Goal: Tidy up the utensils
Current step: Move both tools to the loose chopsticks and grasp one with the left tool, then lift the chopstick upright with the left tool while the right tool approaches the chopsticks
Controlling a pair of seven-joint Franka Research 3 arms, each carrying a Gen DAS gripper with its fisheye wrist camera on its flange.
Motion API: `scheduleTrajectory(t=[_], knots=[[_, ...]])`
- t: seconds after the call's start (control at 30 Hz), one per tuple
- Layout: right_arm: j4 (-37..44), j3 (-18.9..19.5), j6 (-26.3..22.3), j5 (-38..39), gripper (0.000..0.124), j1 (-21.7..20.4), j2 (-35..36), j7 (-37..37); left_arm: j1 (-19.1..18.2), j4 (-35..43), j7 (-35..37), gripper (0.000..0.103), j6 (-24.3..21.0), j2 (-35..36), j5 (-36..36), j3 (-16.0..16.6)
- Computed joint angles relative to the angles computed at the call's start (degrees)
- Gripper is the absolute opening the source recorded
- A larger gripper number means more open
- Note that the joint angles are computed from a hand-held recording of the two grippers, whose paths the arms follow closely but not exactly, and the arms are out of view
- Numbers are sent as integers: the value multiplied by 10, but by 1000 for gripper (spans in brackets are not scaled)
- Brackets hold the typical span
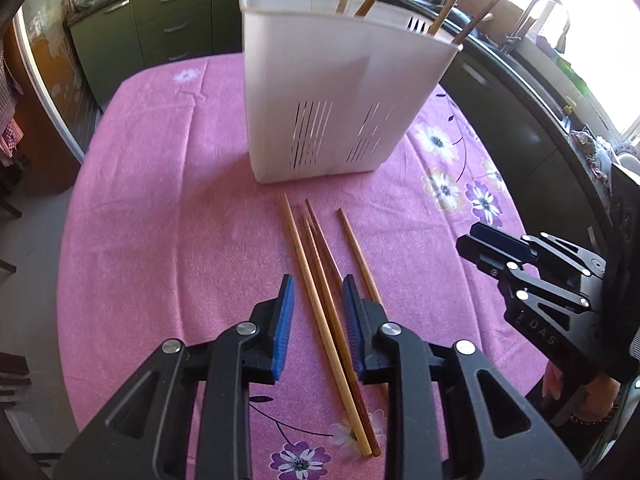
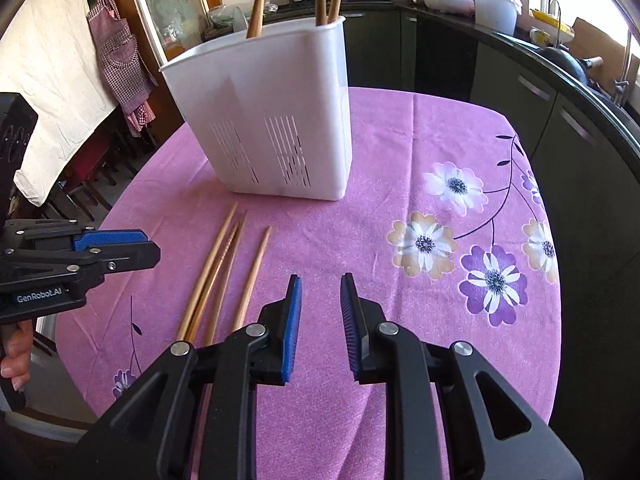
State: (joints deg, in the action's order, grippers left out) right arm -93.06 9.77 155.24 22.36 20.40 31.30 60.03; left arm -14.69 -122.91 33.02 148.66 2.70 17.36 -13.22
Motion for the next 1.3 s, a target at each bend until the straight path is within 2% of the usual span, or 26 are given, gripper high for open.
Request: scheduleTrajectory(t=[0.13,0.57,0.83,1.03,1.3], knots=[[15,-7,-12,-8,20,3,11,9,4,18,19,24,-6,32,-37,0],[35,3,-31,5,23,-5,28,-5,3,66,43,23,-64,79,-44,4],[31,3,-31,13,23,-7,24,-11,0,91,58,14,-78,105,-43,3],[27,4,-32,15,26,-8,20,-16,-15,131,55,10,-101,133,-11,7],[35,-6,-42,-1,26,1,25,-2,-1,86,64,7,-66,103,-25,10]])
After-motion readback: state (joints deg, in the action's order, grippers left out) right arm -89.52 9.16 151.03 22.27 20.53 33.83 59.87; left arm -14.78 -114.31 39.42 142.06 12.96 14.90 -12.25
